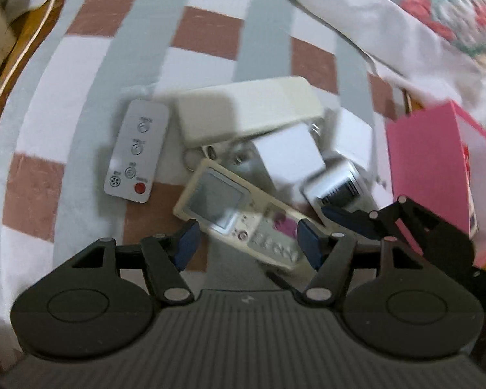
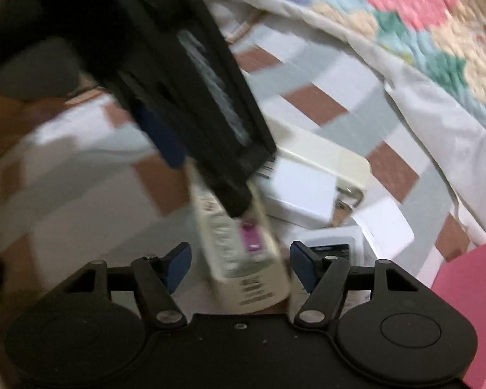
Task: Organize rigid objects
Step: 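Close both grippers together on the beige QUNDA remote, then carry the beige QUNDA remote with both grippers into the pink box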
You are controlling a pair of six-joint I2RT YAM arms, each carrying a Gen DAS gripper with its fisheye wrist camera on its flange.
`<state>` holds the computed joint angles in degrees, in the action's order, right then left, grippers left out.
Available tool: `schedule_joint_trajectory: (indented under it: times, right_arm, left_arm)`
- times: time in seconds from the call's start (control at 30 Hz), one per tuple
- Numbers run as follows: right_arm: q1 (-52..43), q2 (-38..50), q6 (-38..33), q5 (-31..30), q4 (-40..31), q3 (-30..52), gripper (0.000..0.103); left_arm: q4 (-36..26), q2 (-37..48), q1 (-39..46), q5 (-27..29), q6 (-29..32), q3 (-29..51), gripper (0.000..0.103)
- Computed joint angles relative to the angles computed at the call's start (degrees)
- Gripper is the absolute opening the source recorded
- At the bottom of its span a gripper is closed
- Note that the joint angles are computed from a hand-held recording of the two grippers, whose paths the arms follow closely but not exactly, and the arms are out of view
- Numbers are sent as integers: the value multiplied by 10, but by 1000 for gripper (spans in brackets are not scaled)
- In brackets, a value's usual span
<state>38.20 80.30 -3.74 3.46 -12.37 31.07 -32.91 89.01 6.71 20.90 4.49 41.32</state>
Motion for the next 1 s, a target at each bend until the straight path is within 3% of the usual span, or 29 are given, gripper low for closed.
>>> schedule_joint_trajectory:
  times: [0.1,0.17,0.27,0.5,0.77,0.83,1.0]
  right_arm:
    - [2,14,-20,-3,24,-3,74]
    - [14,27,-5,-3,-9,20,70]
    - [32,45,56,9,-58,51,61]
    - [50,35,239,-14,-135,77,61]
    - [112,-11,232,34,-80,16,69]
    - [119,-19,229,37,-90,18,58]
    - [111,-21,244,41,-95,27,58]
  left_arm:
    - [24,26,20,32,-37,-5,66]
    - [26,37,27,50,-55,-6,66]
    - [45,26,33,64,-89,-25,66]
    - [53,51,31,84,-122,-51,68]
    - [69,41,32,88,-112,-69,67]
    - [66,35,30,76,-105,-69,59]
    - [80,8,-5,33,-90,-83,46]
